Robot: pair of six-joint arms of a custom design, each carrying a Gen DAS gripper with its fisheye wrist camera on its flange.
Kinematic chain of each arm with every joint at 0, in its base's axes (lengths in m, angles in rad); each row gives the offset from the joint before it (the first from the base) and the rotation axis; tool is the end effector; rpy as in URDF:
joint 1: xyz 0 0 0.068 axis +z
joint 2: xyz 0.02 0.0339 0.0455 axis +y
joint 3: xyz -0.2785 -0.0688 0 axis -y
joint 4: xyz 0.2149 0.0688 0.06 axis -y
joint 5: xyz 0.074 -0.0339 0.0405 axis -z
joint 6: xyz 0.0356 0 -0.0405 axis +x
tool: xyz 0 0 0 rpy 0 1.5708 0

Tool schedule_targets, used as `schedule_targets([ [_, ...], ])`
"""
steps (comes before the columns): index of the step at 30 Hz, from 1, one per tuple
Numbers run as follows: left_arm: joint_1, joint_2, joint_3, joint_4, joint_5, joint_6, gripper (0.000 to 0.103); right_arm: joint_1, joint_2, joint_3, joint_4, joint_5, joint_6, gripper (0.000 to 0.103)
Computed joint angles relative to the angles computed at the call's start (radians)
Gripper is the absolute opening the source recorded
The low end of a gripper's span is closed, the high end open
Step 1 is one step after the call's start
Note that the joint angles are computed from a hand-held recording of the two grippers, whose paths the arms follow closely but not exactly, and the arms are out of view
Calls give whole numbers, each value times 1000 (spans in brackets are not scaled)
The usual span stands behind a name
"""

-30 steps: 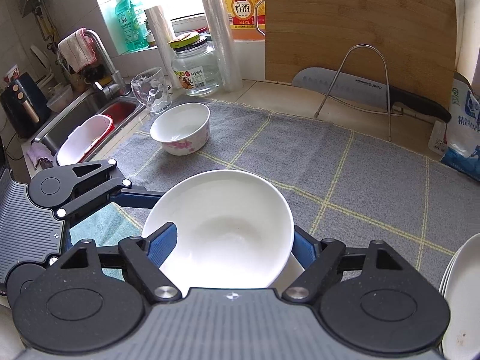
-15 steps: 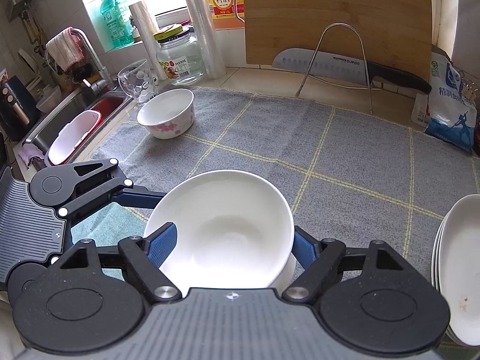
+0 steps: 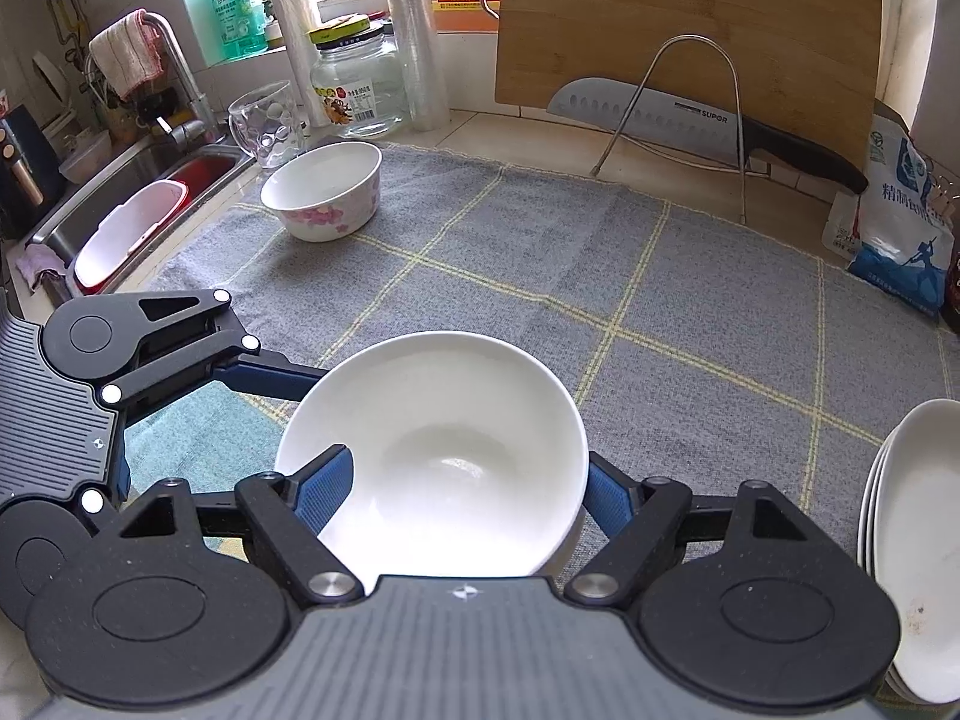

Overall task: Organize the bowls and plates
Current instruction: 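Carry the white bowl with the right gripper over the pink floral bowl, then lower the bowl into the floral bowl and open the right gripper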

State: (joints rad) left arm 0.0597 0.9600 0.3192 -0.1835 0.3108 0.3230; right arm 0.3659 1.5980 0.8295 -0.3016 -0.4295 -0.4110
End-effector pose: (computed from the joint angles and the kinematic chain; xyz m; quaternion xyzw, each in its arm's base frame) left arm 0.1421 -0.0024 0.1821 0.1767 0.9046 -0.0730 0.3811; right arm 0.2513 0.1122 0.1924 -0.4074 0.8561 0.2009 0.2466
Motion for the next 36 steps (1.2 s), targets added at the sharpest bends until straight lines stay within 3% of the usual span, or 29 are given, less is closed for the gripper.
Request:
schedule_targets([
  [9,32,28,-11,33,36,26,87,12,-7,-25,33,30,5,85],
  [17,40,12,-23,42,45,53,92,19,-31,-73,111,42,20,103],
  [25,121,-17,-2,-50,92,121,93,26,-55,-92,106,48,26,103],
  [36,290,-49,16,-156,184,246,93,90,-108,-190,224,176,68,103],
])
